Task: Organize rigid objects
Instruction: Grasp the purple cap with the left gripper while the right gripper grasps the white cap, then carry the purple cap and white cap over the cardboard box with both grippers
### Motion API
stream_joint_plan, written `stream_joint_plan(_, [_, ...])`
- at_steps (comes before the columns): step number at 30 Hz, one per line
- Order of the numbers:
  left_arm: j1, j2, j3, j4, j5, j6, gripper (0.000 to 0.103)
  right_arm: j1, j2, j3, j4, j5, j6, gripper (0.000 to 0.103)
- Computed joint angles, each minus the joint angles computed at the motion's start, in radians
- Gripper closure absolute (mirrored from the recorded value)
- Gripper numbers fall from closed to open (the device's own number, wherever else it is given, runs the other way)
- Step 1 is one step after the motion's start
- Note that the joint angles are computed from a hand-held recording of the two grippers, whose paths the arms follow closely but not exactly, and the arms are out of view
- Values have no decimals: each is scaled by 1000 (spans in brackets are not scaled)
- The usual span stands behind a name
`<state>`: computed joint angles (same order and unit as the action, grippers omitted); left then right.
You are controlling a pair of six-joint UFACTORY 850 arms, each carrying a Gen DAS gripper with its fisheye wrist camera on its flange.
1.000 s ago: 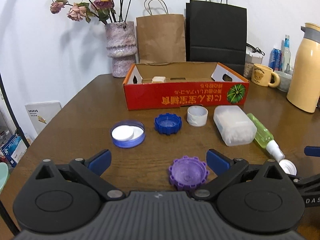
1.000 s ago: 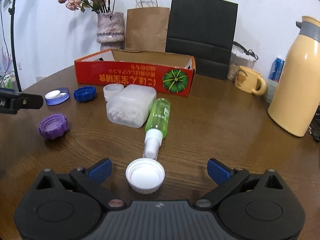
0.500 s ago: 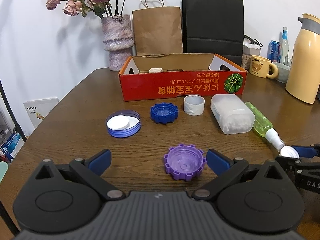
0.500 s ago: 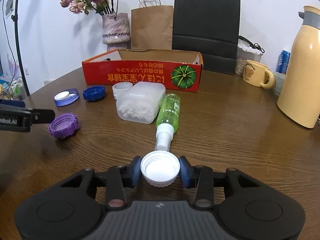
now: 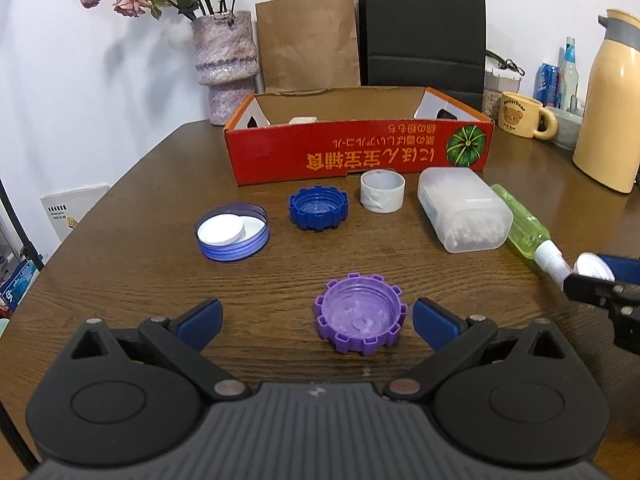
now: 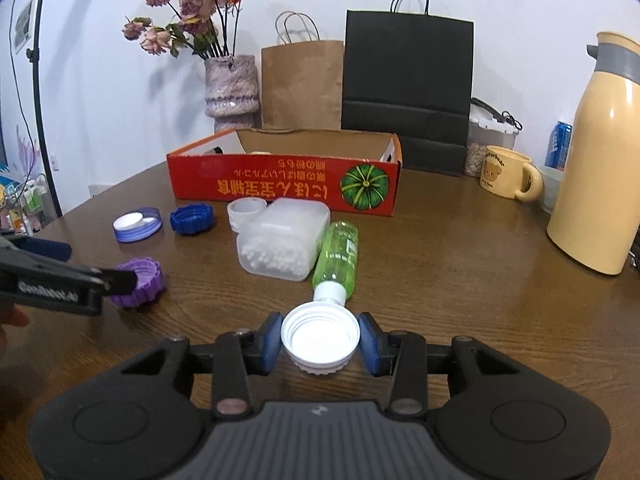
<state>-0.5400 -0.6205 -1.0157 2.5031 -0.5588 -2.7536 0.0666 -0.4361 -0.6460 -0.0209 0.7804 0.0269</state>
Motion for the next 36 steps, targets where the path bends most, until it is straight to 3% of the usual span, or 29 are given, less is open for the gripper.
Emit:
stream_joint_plan(12, [12,-69,-90,-67,87,31,1,13,-8,-20,2,20,-2,64])
stream_joint_plan(17, [16,-67,-84,12,87,-47,22,16,-12,-24,3,20,-4,64])
stream_joint_plan(19, [15,-63,-75,37,69,-69,48,18,-11,-23,4,23,-5,64])
stream_joint_plan(23, [20,-57,-67,86,67,-130,47,20,-10,-22,4,25,-8,64])
stream_joint_plan(36, [12,-28,-45,61,3,-114,47,32,5,-23,18,35,-31,64])
